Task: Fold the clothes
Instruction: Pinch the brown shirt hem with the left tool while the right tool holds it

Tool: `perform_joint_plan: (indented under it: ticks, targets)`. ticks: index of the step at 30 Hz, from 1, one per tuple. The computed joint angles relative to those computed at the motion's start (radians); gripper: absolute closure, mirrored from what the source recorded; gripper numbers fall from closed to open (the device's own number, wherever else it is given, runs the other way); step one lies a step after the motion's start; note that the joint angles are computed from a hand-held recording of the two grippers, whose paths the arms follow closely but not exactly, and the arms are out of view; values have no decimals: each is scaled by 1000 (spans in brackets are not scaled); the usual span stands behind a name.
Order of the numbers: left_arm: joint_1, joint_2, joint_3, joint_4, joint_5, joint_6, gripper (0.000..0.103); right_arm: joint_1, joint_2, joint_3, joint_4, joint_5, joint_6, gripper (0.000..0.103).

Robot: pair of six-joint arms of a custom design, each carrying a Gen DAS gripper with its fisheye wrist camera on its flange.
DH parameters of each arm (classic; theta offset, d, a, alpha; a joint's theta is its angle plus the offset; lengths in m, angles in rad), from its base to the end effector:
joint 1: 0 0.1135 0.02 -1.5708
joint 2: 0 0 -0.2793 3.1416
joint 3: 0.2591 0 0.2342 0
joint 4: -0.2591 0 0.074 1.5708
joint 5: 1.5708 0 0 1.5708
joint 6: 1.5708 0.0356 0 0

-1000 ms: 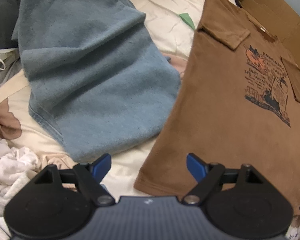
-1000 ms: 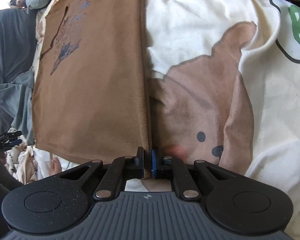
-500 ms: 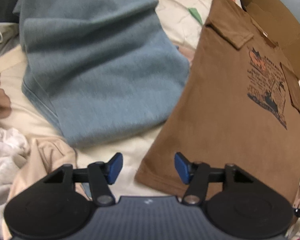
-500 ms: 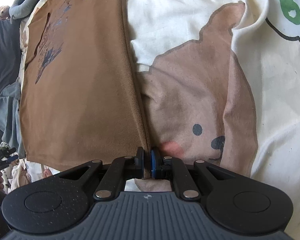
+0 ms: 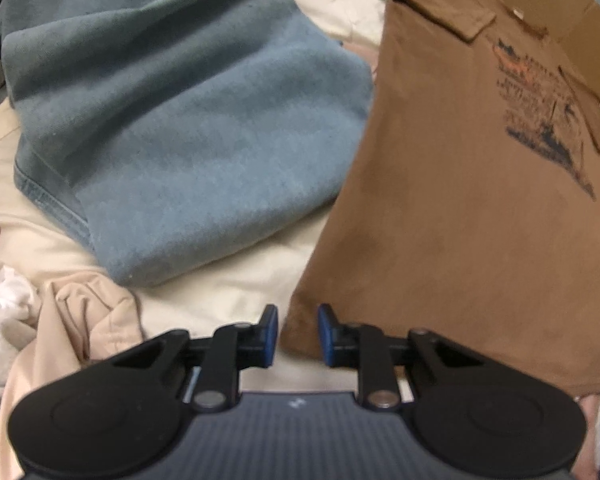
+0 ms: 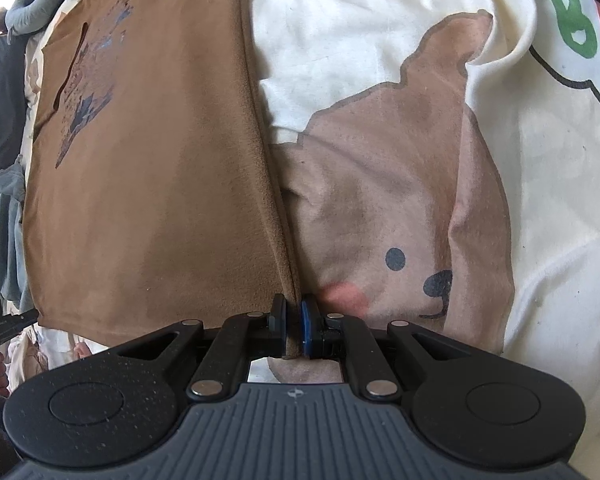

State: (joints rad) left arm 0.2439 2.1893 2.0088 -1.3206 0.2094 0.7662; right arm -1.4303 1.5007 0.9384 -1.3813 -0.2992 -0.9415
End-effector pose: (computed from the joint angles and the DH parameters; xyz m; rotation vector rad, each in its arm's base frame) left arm 0.4123 0.0950 0.2509 0.7777 2.8677 -0.2231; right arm 0.0362 -0.1813 0.2216 0.7896 2.8219 0.6777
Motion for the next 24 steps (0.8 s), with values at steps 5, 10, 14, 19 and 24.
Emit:
perform_joint_plan:
  ticks: [5, 10, 14, 19, 24]
  targets:
    - [-2, -31, -82, 62, -9, 22, 81, 4, -11, 4, -1, 7, 2, 92]
    - [-17, -38, -116, 91, -15, 14, 81, -4, -18, 0, 0, 9, 15, 91]
    - [-17, -41, -127, 88, -15, -5, 83, 17, -48, -16, 9, 9, -3, 90]
    - [-27, -23, -61, 9, -25, -40, 99, 27, -59, -11, -2, 14, -11, 98]
    - [-23, -20, 48, -105, -38, -11, 99, 72, -80, 30, -54, 10, -18, 100]
